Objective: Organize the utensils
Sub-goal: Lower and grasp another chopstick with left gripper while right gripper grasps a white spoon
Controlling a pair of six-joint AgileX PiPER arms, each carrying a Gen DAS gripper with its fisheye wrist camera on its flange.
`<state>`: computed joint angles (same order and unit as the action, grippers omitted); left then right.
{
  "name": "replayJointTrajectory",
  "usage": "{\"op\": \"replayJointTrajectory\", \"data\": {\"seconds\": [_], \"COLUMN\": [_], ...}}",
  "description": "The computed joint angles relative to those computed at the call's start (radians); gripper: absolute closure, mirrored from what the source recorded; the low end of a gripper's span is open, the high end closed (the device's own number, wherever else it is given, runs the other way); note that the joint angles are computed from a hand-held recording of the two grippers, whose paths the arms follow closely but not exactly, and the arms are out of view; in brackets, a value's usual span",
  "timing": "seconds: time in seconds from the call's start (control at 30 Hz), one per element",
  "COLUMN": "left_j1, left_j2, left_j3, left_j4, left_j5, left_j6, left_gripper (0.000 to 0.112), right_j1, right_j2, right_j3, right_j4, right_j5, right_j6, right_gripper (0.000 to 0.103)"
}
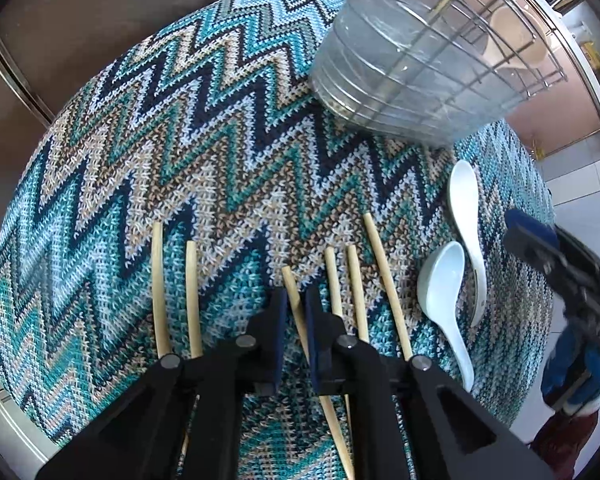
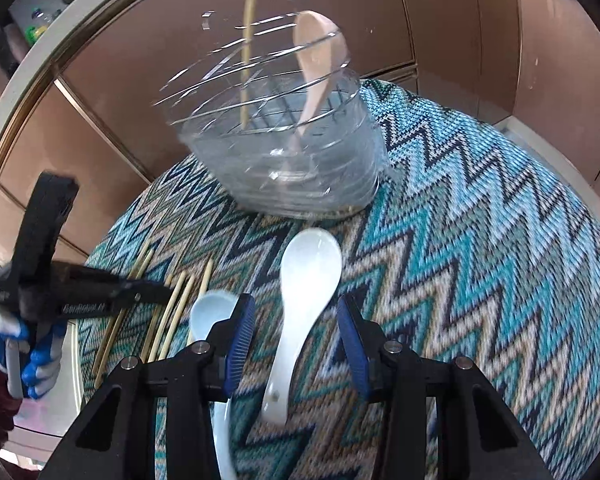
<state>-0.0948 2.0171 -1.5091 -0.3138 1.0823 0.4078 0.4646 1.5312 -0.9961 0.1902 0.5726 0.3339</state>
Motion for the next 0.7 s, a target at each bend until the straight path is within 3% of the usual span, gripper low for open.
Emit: {"op": "replayJointTrajectory", "data": {"seconds": [0.17,0.27,0.37,0.43,0.53,0.7], "left_j1": [0.015,0.035,0.06,0.076,0.105,0.164], "left_j2": [0.036,0.047,0.041,0.026,-0.009,-0.095], "left_j3": [-0.047,-0.063,-0.048,-0.022,0.04,0.157], "left_j4": [-0.017,-0.031,-0.053,-0.067,-0.111,-0.194], "left_j5": [0.031,0.044,0.038,0.021,-0.019,-0.069], "left_j6": [0.015,0.034,0.065,0.086,0.138,0.257], "left_gripper": [0.105,0.105,0.105,0.106,0.107,0.108], "right_j1": [-0.1,-0.137,-0.143,-0.14,-0.119,-0.043], "right_j2": [0.111,0.17,0.203,0.201,0.161,0.015], "right_j3": [-0.07,-0.097,-0.113,-0.107,-0.082,-0.012], "right_j4": [0.176,0.268,0.304,0.308,0.24,0.002], "right_j5": [0.025,0.047,0.058,0.051,0.029,-0.008], "right_j6": [-0.241,-0.36,-0.424,-0.442,-0.404,-0.186], "right_gripper": [0.064,0.073,0.094,0.096,0.097,0.097]}}
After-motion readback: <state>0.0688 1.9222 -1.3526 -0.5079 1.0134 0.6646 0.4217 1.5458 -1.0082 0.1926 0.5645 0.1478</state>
